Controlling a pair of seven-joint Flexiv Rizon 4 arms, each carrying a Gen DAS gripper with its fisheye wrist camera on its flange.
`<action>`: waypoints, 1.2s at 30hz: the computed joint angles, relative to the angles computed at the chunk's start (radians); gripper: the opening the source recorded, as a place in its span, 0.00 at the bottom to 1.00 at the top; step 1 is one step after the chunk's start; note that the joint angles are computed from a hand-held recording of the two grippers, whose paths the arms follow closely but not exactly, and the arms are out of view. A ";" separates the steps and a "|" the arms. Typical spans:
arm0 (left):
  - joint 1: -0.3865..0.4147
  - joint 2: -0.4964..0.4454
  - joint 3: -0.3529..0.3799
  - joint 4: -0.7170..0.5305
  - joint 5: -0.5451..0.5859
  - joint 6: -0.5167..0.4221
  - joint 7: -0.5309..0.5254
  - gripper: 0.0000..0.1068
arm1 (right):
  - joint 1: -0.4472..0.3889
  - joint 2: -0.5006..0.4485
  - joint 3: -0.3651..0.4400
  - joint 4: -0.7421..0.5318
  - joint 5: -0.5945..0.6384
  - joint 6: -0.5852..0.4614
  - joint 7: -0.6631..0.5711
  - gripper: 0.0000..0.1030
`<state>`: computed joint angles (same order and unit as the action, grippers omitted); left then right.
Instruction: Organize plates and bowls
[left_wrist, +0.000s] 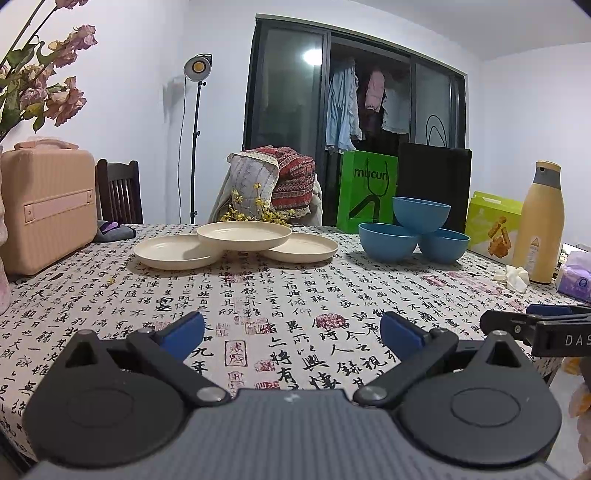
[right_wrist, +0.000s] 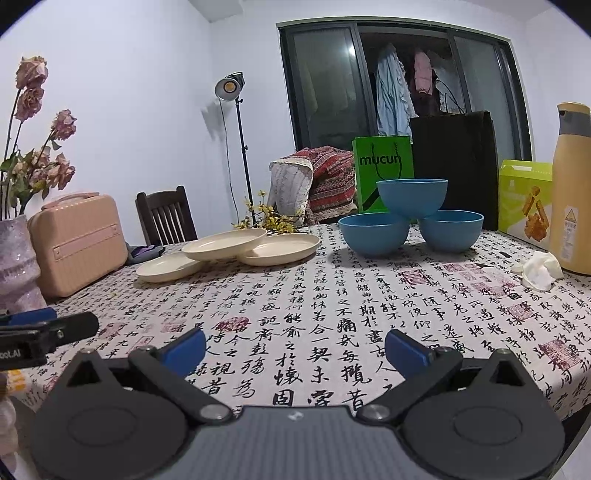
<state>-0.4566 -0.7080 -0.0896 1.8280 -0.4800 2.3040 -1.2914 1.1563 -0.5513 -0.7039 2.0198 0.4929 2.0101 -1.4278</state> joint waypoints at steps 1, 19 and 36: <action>0.004 0.001 -0.002 -0.001 0.005 -0.002 -0.003 0.96 | -0.001 -0.001 0.000 0.000 0.000 0.000 0.000 1.00; 0.004 -0.002 -0.001 -0.005 0.004 0.006 -0.006 0.96 | -0.003 -0.002 0.002 -0.002 0.001 -0.002 0.004 1.00; 0.012 0.001 -0.004 0.001 0.018 0.012 -0.021 0.96 | 0.000 -0.001 -0.001 0.000 0.000 -0.005 0.007 1.00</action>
